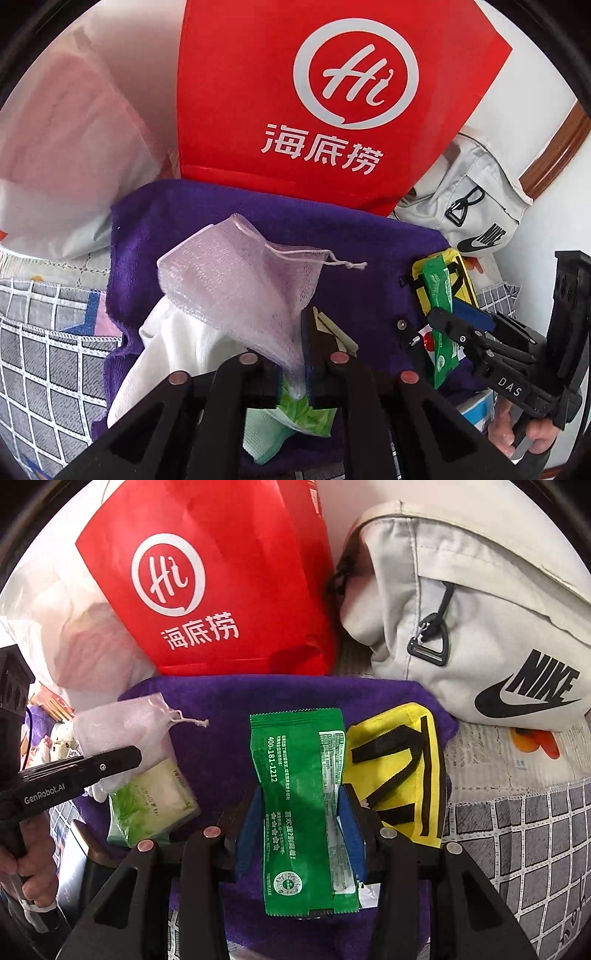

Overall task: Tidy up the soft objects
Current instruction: 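Open both tools to drop the packet and mesh bag onto the towel, then withdraw both tools from the purple towel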

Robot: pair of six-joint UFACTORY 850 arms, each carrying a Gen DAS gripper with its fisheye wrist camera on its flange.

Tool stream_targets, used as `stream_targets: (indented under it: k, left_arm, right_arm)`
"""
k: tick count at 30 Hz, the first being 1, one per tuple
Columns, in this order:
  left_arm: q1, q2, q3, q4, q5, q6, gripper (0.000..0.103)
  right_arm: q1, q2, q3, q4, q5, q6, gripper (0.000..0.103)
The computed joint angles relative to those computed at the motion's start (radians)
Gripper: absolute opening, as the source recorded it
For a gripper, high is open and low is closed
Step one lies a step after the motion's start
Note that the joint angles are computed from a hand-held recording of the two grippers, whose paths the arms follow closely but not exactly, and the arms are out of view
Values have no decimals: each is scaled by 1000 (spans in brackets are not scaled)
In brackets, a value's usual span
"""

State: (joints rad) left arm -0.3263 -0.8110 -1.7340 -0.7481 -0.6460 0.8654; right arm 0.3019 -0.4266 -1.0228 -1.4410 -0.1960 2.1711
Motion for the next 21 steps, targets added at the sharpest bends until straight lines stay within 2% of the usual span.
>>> stream_targets:
  k: [2, 5, 6, 8, 11, 14, 21]
  left_arm:
    - [1, 2, 6, -22, -8, 41, 27]
    - [-9, 13, 19, -11, 15, 54, 36]
    - [-10, 17, 23, -6, 20, 55, 44]
    - [-9, 26, 32, -8, 19, 62, 51]
    - [-9, 51, 57, -1, 35, 65, 55]
    - [-14, 105, 124, 23, 116, 54, 61]
    - [23, 232, 254, -50, 140, 144, 61]
  right_arm:
    - [-3, 9, 10, -5, 1, 11, 59]
    - [-2, 15, 12, -4, -10, 17, 69]
    - [1, 17, 12, 4, -20, 11, 71]
    - [7, 27, 15, 30, -36, -7, 72]
    - [18, 56, 33, -10, -50, 48, 72]
    - [47, 90, 56, -48, -98, 120, 72]
    - [126, 162, 103, 57, -131, 74, 72]
